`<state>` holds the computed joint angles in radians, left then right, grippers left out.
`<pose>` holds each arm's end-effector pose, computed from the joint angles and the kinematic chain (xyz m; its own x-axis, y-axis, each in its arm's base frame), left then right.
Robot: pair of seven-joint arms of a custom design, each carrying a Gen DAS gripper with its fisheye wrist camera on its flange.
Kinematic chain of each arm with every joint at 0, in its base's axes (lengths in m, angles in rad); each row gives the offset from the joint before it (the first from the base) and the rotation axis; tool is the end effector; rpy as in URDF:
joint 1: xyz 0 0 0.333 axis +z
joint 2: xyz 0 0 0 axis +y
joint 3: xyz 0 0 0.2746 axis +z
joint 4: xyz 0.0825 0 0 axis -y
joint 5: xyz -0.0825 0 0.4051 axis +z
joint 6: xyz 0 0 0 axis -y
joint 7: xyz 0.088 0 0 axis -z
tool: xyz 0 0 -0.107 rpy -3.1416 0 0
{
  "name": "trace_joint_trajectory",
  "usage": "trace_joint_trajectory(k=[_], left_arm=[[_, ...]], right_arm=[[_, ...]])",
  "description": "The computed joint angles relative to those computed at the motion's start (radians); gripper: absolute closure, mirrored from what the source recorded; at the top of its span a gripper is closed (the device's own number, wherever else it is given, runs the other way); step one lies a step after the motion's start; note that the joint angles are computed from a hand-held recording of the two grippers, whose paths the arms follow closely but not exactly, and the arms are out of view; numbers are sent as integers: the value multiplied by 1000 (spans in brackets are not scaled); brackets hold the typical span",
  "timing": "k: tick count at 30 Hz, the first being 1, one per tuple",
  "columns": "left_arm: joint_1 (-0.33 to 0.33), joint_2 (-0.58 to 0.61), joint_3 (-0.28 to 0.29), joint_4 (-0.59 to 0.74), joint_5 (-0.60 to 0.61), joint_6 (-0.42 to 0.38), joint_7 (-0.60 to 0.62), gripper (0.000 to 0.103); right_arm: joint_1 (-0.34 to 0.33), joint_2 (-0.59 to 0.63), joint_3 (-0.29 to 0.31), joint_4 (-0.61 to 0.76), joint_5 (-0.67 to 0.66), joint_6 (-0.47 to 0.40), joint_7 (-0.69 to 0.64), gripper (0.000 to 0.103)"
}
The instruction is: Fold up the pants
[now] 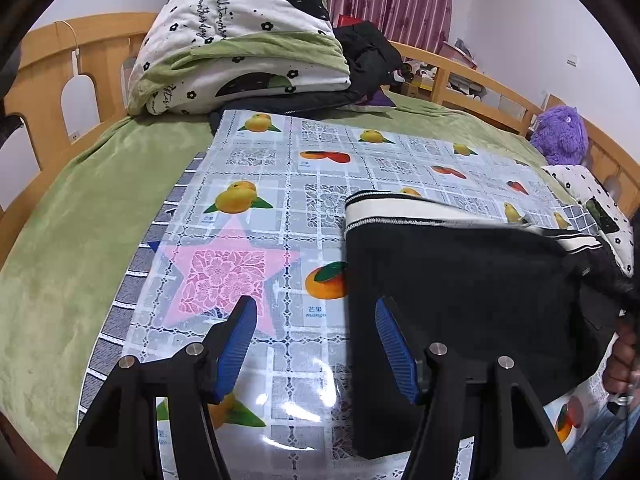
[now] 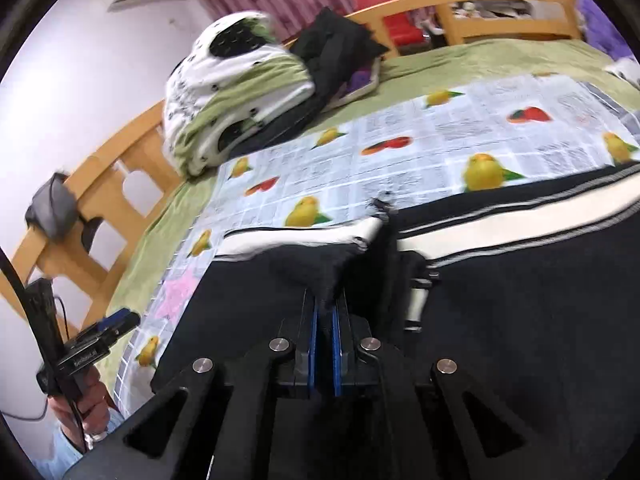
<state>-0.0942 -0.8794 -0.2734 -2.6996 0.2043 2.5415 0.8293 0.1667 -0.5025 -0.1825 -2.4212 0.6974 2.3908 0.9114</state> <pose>0.3687 -0.1458 0.5172 0.2210 -0.9700 0.1011 -0.6816 -0.2278 -0.6953 0.4779 -0.0057 0.4960 0.3403 -0.8618 -0.3762 -0.7960 -0.0510 -0.6032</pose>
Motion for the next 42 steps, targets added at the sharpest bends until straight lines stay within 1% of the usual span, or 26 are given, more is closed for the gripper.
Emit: trace_joint_trajectory(k=[1, 2, 3, 4, 5, 8, 10, 12, 14, 17, 18, 19, 21, 23, 25, 26, 29, 30, 31, 32, 33, 34, 35, 36, 37, 42], left_arm=[[0, 8, -2, 5, 1, -4, 1, 43], [3, 15, -7, 12, 3, -10, -3, 43], [5, 21, -12, 19, 5, -17, -9, 43], [4, 22, -12, 21, 5, -18, -12, 43], [-2, 18, -8, 21, 2, -14, -15, 43], [-5, -4, -9, 15, 6, -2, -19, 43], [-4, -15, -14, 10, 14, 0, -19, 43], [-4, -19, -16, 8, 16, -6, -21, 43], [-12, -22, -6, 3, 6, -8, -22, 43], [-19, -30, 1, -3, -3, -6, -18, 43], [-14, -32, -4, -3, 0, -8, -19, 43], [-12, -36, -7, -4, 3, -10, -21, 43], [-8, -51, -10, -9, 7, -14, -26, 43], [-10, -65, -7, -16, 6, -15, -26, 43], [-12, -81, -1, -27, 3, -17, -25, 43], [-14, -84, 2, -30, 0, -19, -22, 43], [-21, -82, 15, -35, -16, -25, -12, 43], [-27, -79, 23, -36, -25, -26, -5, 43], [-32, -78, 27, -35, -32, -28, 2, 43], [-33, -79, 27, -35, -35, -29, 7, 43], [-32, -82, 24, -35, -36, -29, 9, 43], [-32, -86, 20, -37, -35, -27, 11, 43], [-32, -88, 18, -38, -36, -26, 13, 43], [-33, -87, 17, -39, -37, -26, 15, 43], [-33, -84, 18, -38, -40, -27, 17, 43], [-32, -51, 16, -23, -50, -28, 18, 43]], right_arm=[[-32, 37, 42, 5, -77, 3, 73, 90], [-44, 60, 62, 10, -122, 0, 119, 86], [-48, 77, 74, 11, -150, 1, 149, 80], [-44, 75, 78, 0, -157, 24, 158, 78], [-35, 51, 75, -18, -154, 44, 150, 77], [-7, -37, 25, -49, -109, -3, 102, 75], [-12, -108, 10, -90, -114, -19, 73, 63], [-20, -179, 14, -139, -137, -25, 69, 57], [-25, -221, 15, -174, -158, -45, 86, 57], [-33, -217, 18, -185, -195, -88, 120, 61], [-33, -214, 27, -187, -211, -83, 120, 80], [-23, -246, 31, -211, -210, -37, 92, 85], [13, -325, -12, -247, -171, -1, 31, 87], [38, -396, -61, -251, -128, -14, -9, 86], [23, -425, -65, -249, -135, -61, -1, 86], [7, -433, -53, -256, -158, -87, 7, 85], [-62, -376, 60, -272, -302, -138, 95, 83], [-73, -353, 86, -278, -342, -135, 121, 79], [-70, -349, 92, -290, -361, -125, 133, 79], [-60, -373, 87, -302, -367, -109, 131, 79], [-46, -390, 71, -299, -370, -113, 116, 73], [-29, -407, 48, -295, -361, -113, 96, 62], [-12, -432, 14, -300, -326, -80, 75, 56], [-4, -435, 1, -297, -304, -50, 75, 43], [4, -411, -1, -277, -291, -31, 83, 39], [1, -161, 40, -90, -299, 37, 176, 39]])
